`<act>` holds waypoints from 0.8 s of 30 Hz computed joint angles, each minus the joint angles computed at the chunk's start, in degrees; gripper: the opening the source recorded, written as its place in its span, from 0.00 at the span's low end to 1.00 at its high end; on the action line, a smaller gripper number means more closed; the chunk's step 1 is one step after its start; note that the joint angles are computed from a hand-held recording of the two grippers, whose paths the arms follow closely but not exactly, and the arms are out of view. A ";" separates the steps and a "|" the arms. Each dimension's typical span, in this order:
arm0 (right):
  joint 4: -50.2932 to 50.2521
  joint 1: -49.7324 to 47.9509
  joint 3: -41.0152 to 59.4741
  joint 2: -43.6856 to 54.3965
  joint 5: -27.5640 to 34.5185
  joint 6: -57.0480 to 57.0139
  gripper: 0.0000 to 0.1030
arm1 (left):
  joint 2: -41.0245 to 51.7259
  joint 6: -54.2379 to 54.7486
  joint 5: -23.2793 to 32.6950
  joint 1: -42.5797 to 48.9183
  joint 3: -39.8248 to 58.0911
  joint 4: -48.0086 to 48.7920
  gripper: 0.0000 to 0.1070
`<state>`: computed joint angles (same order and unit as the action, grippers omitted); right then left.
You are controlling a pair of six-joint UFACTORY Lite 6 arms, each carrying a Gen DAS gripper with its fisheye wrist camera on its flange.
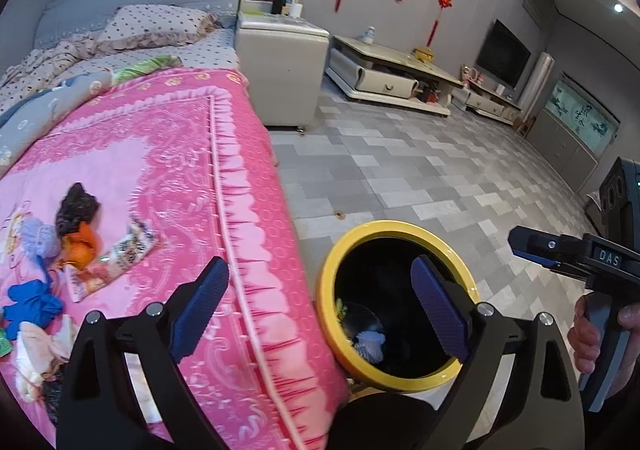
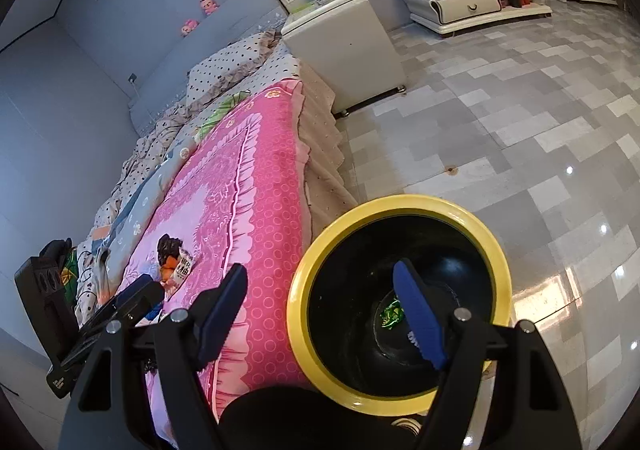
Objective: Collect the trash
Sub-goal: 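Move the left tool to the green cookie packet while the right tool reaches the white bundle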
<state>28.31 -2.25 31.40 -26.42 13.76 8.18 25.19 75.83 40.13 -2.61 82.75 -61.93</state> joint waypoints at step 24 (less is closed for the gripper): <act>-47.43 31.38 31.96 27.78 1.68 50.92 0.71 | 14.57 -1.81 9.93 30.42 27.31 8.65 0.85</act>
